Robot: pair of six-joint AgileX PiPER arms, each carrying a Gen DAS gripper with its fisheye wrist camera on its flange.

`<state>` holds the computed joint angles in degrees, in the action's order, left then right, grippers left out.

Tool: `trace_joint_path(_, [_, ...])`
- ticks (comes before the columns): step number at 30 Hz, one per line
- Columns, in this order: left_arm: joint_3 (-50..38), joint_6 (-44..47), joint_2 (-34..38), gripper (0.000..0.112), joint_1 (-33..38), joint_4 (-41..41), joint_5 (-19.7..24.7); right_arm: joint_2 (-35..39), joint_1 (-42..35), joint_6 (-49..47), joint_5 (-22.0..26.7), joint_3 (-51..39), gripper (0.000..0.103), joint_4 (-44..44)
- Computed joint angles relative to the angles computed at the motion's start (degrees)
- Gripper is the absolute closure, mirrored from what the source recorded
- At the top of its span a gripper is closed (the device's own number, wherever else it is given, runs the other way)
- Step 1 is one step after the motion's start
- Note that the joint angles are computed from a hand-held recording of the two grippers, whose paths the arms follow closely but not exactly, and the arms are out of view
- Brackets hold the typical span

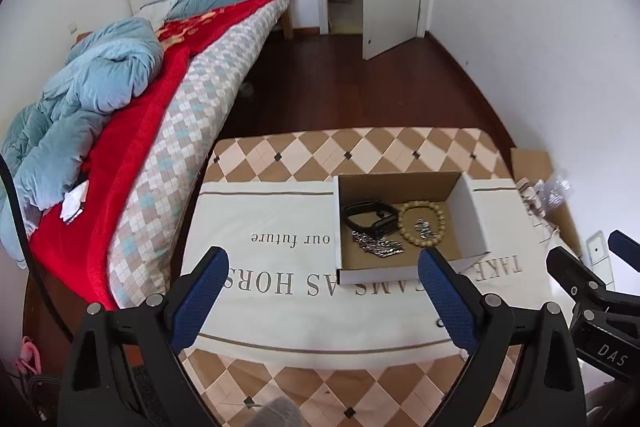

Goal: Organize jewelry
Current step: 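Lift both tools up and away from the box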

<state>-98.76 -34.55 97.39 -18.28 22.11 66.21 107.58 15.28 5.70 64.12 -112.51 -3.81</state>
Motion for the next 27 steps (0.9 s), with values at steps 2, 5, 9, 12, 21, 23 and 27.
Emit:
trace_joint_path(2, [0.3, -0.6, -2.0, 0.016, -1.3, 0.9, 0.7, -2.6, 0.0, 0.0, -0.4, 1.8, 0.000, 0.1])
trace_joint_path(5, [0.5, -1.3, -4.2, 0.016, -2.7, 1.6, 1.7, -6.5, 0.0, 0.4, -1.3, 4.6, 0.000, 0.0])
trace_joint_path(9, [1.0, -3.2, -7.1, 0.016, -4.6, 3.2, 3.2, -11.2, -0.1, 0.7, -1.9, 7.3, 0.000, 0.1])
trace_joint_path(12, [1.6, -5.0, -9.0, 0.016, -5.7, 4.4, 3.5, -13.7, -0.2, 0.3, -1.9, 8.4, 0.000, 1.0])
trace_joint_path(21, [7.4, -10.0, -9.8, 0.012, -8.5, 8.8, 3.5, -18.1, -10.6, -4.4, -4.4, 17.6, 0.005, 10.7])
trace_joint_path(23, [10.0, -10.2, -8.3, 0.012, -8.3, 7.6, 2.6, -18.0, -13.6, -6.0, -4.6, 21.3, 0.025, 12.3])
trace_joint_path(27, [14.5, -10.9, -5.4, 0.012, -8.2, 5.4, 0.0, -16.8, -18.8, -9.8, -5.9, 31.1, 0.036, 15.6])
